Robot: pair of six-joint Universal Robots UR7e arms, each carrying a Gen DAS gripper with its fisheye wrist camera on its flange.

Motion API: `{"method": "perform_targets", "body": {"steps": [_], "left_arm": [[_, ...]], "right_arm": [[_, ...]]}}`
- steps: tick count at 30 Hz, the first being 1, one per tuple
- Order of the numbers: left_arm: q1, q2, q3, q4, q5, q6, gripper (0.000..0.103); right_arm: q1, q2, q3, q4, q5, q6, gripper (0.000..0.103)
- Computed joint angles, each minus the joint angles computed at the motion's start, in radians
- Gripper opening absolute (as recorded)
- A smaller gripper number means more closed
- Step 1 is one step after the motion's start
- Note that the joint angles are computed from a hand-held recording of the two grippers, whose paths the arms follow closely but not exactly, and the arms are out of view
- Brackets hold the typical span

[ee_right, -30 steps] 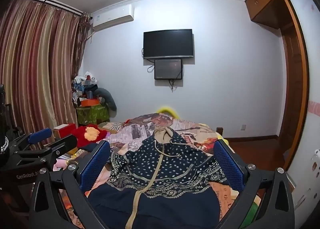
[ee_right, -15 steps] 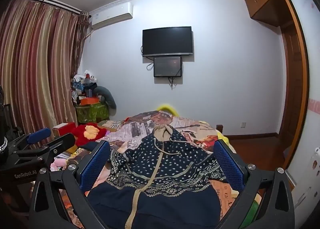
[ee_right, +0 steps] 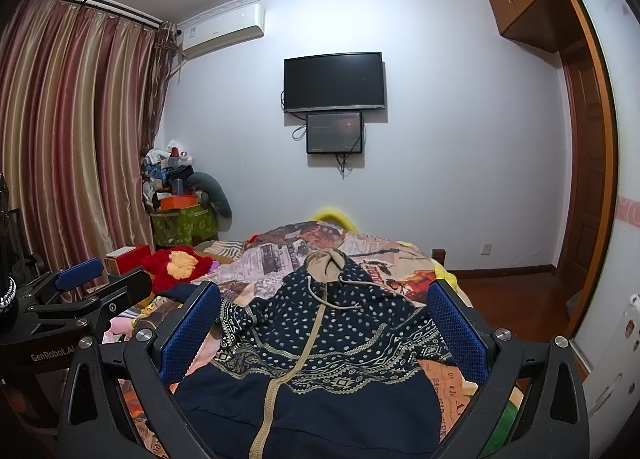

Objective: Fold large clothes

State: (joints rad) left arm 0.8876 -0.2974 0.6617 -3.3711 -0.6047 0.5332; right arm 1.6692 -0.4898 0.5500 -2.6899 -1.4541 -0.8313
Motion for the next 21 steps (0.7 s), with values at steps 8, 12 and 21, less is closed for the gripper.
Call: {"method": "perform_targets", "body": {"steps": [8, 12, 21], "left_arm": [[-0.001, 0.007, -0.014, 0.007, 0.0, -0.004, 0.103], [-0.004, 0.012, -0.024, 0.001, 0.002, 0.005, 0.103], [-0.005, 0.006, -0.009, -0.007, -0.004, 0.005, 0.103]], "right_arm": [[0.0, -0.001, -0.001, 0.003, -0.001, 0.0, 0.103], [-0.001, -0.003, 0.005, -0.001, 0.001, 0.0, 0.103], [-0.001, -0.001, 0.004, -0.003, 0.002, 0.001, 0.103]]}}
